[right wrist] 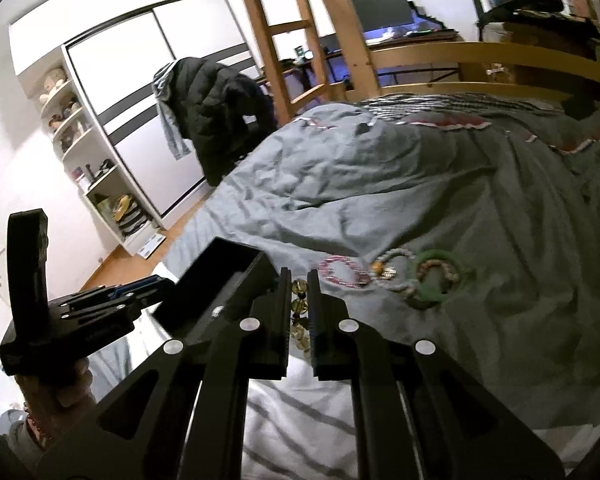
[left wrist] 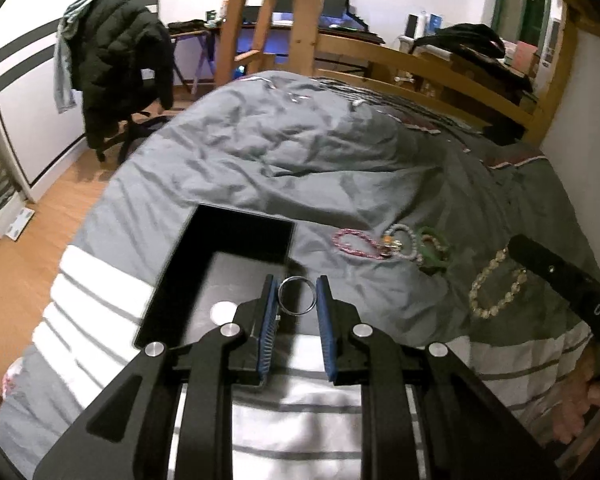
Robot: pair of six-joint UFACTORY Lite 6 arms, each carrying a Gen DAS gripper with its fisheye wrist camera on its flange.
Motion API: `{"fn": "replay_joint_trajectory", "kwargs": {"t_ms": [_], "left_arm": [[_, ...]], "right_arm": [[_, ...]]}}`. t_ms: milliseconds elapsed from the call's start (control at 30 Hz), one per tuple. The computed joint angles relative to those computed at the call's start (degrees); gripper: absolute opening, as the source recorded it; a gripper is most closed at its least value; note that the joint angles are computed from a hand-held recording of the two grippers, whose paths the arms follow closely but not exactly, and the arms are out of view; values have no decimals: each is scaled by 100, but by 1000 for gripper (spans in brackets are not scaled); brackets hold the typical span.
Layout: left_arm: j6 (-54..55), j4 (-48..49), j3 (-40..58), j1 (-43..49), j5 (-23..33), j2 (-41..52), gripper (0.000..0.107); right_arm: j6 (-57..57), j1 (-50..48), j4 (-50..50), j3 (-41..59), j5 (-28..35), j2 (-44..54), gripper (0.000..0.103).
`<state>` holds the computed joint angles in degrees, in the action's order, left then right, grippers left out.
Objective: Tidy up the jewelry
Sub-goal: 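Carry the ring and gold bracelet over the black box with both tools, then open both tools to drop the ring and gold bracelet into the box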
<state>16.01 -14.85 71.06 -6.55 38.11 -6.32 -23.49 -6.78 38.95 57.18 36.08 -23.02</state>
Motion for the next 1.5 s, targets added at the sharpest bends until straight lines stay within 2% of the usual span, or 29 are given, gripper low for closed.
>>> {"fn": "replay_joint_trajectory", "kwargs": {"t_ms": [233,467,667,767,967,1100,1400,1433,1467,1500], "left_arm": [[908,-534,435,917,382,182,19],[1514,-951,830,1615,513,727,19],[1573,-1065,1109,1719,507,1401,19],[1588,-1214,1449,1732,678,1937,19],[1159,-875,1746,1558,572,2590,19],[1075,-771,1737,1506,522,2580,20],[1128,-975,1821,1677,716,2567,20],[1160,-1018,1834,1703,756,2571,22],[1202,-1085,1829,1735,781,2555,39],[1244,-1162,1792,1772,761,2502,69]], "right_arm": [[1279,1221,-834,1028,-271,894,9],[2140,2219,-1499,2261,-505,2294,9],[2180,2574,-1445,2995,-674,3405,9],[1850,2585,-1044,3183,-769,3898,9],[1189,2592,-331,3404,-838,4539,9],[1056,2602,-157,3663,-717,4892,9],[1178,2551,-153,3683,-620,4845,11],[1234,2528,-173,3691,-586,4814,12],[1307,2500,-208,3679,-566,4768,24],[1289,2462,-161,3637,-585,4719,55]]}}
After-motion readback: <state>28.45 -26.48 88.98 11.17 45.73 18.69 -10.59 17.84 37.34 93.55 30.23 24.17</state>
